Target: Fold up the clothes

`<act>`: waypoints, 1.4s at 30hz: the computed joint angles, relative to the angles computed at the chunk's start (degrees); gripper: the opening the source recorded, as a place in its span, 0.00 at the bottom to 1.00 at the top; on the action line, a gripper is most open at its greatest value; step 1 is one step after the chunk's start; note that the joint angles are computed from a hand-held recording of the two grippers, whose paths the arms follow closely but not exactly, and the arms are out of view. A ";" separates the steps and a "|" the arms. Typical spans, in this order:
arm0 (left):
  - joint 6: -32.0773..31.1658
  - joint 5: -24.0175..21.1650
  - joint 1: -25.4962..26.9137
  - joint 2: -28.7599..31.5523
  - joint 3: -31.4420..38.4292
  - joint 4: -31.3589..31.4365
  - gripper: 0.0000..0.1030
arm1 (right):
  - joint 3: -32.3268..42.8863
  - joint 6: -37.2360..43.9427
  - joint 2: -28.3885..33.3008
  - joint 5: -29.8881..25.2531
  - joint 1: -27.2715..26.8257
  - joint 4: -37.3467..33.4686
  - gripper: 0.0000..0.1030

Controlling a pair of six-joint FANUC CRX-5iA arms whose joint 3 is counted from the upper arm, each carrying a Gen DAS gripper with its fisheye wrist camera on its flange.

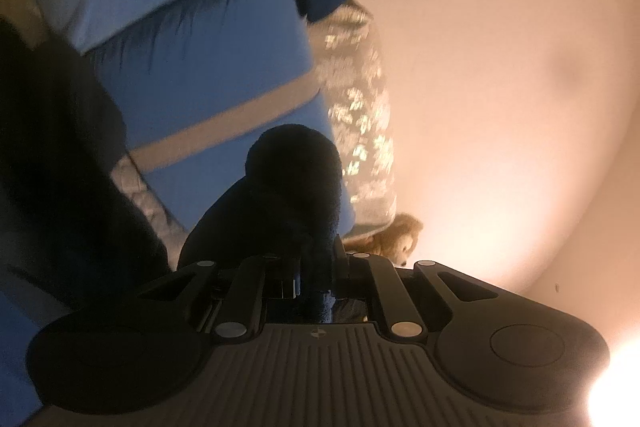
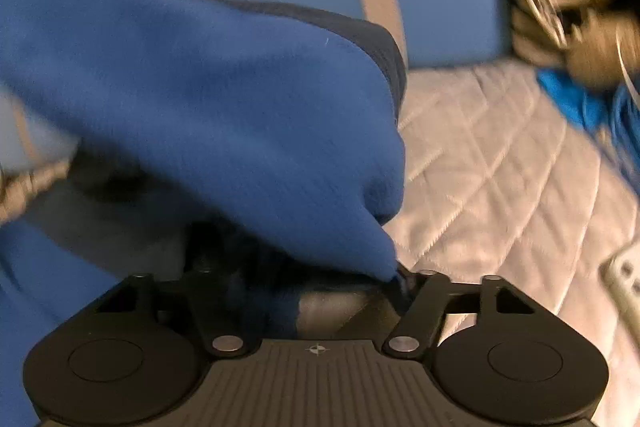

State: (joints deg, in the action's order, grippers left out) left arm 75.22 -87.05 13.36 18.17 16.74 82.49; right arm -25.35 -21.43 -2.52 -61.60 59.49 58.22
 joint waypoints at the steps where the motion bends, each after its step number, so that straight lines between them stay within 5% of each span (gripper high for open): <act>1: 0.24 0.28 0.41 0.41 0.79 0.24 0.11 | 0.26 1.09 0.43 -1.24 0.49 0.24 0.58; 10: 1.73 1.79 4.42 3.79 6.54 0.21 0.11 | 1.27 14.97 0.50 -4.83 2.77 -0.58 0.33; 22: 4.70 -0.20 7.72 7.96 13.77 0.22 0.11 | 6.04 25.01 4.03 -7.54 2.44 -4.35 0.35; 30: 4.73 -2.91 5.25 7.81 11.70 7.77 0.11 | 12.62 34.20 7.95 -10.85 1.26 -9.26 0.37; 38: 3.63 -5.39 3.92 6.79 12.70 10.30 0.11 | 8.38 19.18 4.00 -5.85 0.44 -6.17 0.32; 40: 3.58 -5.85 3.55 6.24 12.11 10.82 0.11 | 7.88 19.99 3.59 -5.28 1.11 -5.28 0.36; 42: 3.18 -6.71 3.43 5.45 10.97 11.46 0.11 | 7.70 21.10 3.23 -4.11 1.55 -4.73 0.55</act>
